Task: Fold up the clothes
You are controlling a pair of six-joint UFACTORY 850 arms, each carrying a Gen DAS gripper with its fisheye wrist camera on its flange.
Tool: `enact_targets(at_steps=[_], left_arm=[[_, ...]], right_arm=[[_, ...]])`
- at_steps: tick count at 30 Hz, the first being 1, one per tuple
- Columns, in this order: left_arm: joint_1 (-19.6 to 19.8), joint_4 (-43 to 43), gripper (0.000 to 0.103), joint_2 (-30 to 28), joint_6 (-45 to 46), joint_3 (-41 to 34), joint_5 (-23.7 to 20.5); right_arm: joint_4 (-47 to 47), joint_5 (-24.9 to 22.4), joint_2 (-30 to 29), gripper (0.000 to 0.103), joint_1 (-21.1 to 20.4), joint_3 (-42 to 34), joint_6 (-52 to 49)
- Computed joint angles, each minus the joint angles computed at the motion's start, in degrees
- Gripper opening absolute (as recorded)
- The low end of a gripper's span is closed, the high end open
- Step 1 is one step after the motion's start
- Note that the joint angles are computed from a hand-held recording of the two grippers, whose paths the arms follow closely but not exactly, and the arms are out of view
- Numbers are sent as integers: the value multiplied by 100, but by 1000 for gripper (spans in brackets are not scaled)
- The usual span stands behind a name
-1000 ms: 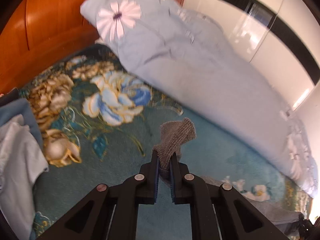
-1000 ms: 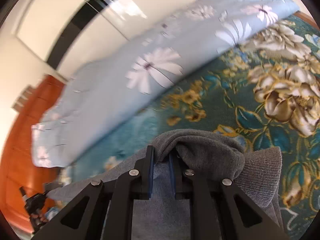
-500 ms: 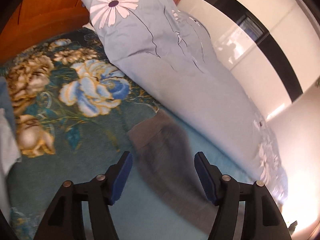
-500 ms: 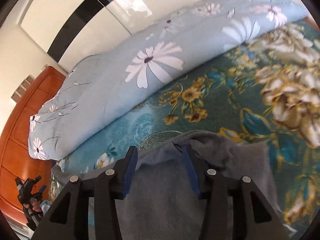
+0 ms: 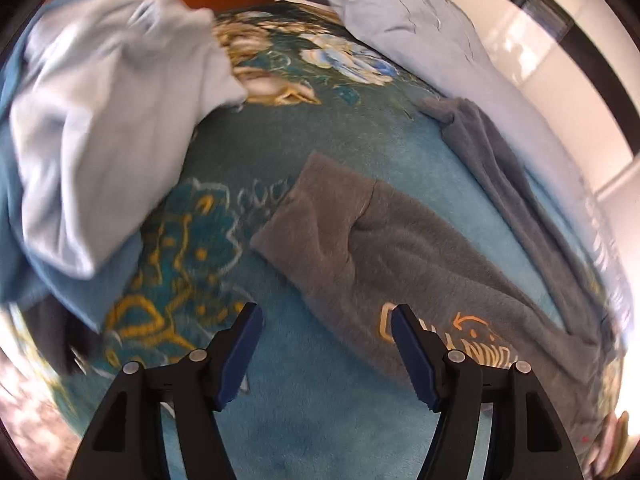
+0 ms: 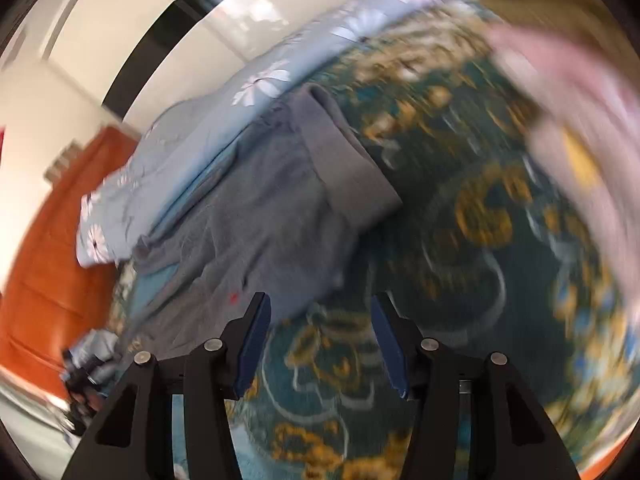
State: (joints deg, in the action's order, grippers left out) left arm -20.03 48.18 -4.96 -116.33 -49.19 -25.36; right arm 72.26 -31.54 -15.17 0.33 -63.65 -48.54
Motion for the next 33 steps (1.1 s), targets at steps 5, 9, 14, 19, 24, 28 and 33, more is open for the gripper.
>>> enact_targets(at_steps=[5,9,14,19,24,28,33], left_arm=[[61,1052,71,-95,-1282,140,395],[140,1801,69,-121,-2298,166,545],[148,1490,14,-236,-2293,77,271],[128,2325,8,124,-3577,371,440],[-254,2656,8,646,-3822,565,168],[-698,2868,8,1015,-4112,862,-175],[-931,2247,8,931,-3710,1107,-236]], right_arm=[[1114,-399,-174,54,-8,152,-458],[1983,-315,-612,54,217,-266,-722],[2292,36,-928,44,404,-620,-410],[1933,126,-753,7,269,-606,-124],[2502,123,-16,6,-8,-2,-1158],[2525,-123,440,6,-269,496,-1318],[2283,-103,595,6,-403,907,-1399]])
